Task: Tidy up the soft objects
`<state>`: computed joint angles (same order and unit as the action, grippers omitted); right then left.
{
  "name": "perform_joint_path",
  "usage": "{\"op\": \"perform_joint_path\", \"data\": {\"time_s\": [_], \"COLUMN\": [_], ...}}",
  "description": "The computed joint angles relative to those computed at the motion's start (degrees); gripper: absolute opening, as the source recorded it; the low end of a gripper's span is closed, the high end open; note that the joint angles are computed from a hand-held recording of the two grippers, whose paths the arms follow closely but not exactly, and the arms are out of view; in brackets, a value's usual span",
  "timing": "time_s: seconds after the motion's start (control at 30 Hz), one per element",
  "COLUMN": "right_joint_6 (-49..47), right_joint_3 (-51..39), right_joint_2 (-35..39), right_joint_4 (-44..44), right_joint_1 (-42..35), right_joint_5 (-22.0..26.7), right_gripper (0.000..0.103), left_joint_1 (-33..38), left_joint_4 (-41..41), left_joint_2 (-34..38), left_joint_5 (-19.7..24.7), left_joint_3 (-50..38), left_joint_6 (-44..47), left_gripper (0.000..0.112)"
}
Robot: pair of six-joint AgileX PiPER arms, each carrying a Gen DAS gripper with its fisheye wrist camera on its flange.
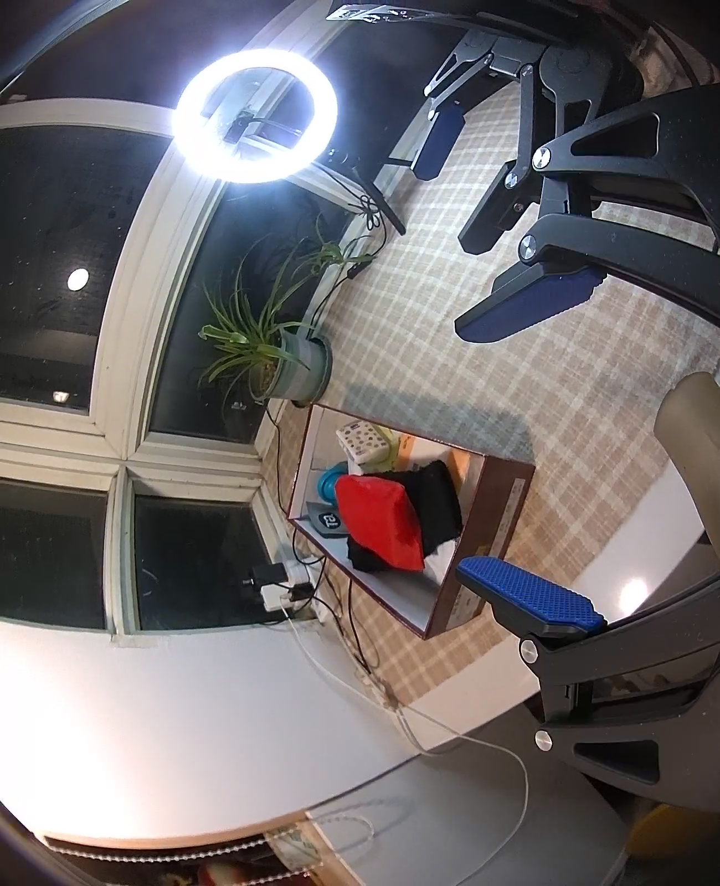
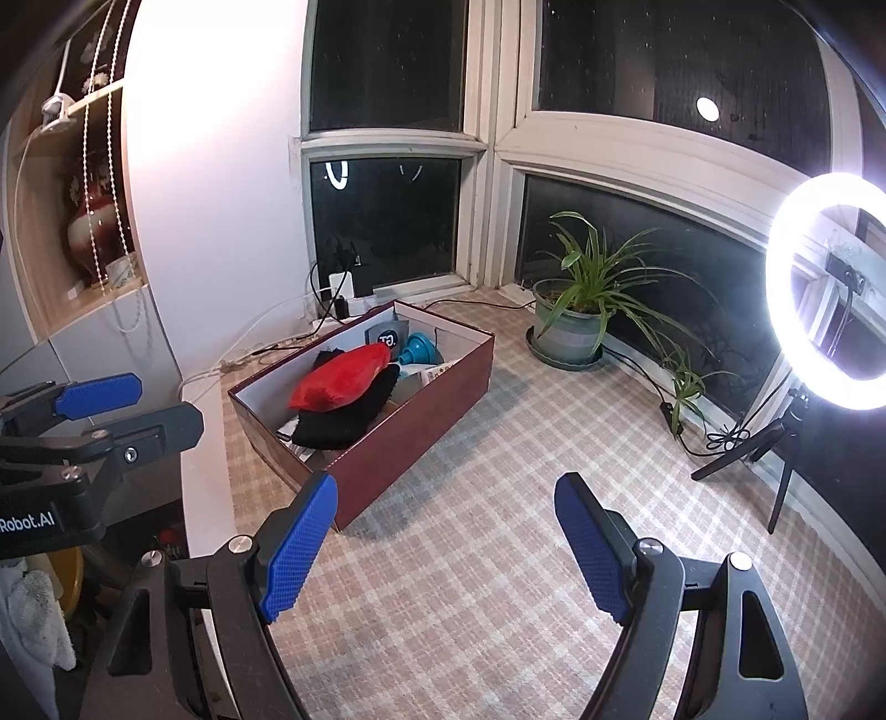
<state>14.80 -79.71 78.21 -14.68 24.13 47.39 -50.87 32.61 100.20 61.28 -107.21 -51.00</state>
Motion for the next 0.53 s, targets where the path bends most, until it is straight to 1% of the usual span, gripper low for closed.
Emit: {"op": "perform_joint_path", "data": {"time_s": [0.2, 0.3, 0.37, 0.53], "right_joint_6": [0.1, 0.4, 0.5, 0.4], "right_joint_3": [0.3, 0.2, 0.3, 0.7], "right_joint_2": [0.0, 0.1, 0.0, -0.1], "right_joint_4": [0.0, -0.1, -0.2, 0.0], "right_joint_1": [0.0, 0.1, 0.1, 0.0], "right_joint_5": [0.0, 0.1, 0.1, 0.0], "right_gripper": [0.078, 0.078, 0.078, 0.078], "left_joint_1": [-0.2, -0.3, -0.8, -0.7], "left_joint_4": [0.8, 0.8, 2.2, 1.4], "left_joint_2": [0.7, 0.2, 0.0, 0.2], "left_joint_5": [1.5, 0.9, 0.6, 1.0], "left_joint_3": [-1.4, -0.7, -0.1, -0.3], "left_joint_6": [0.0, -0.4, -1.0, -0.6], "left_gripper": [0.08, 0.08, 0.08, 0.08]}}
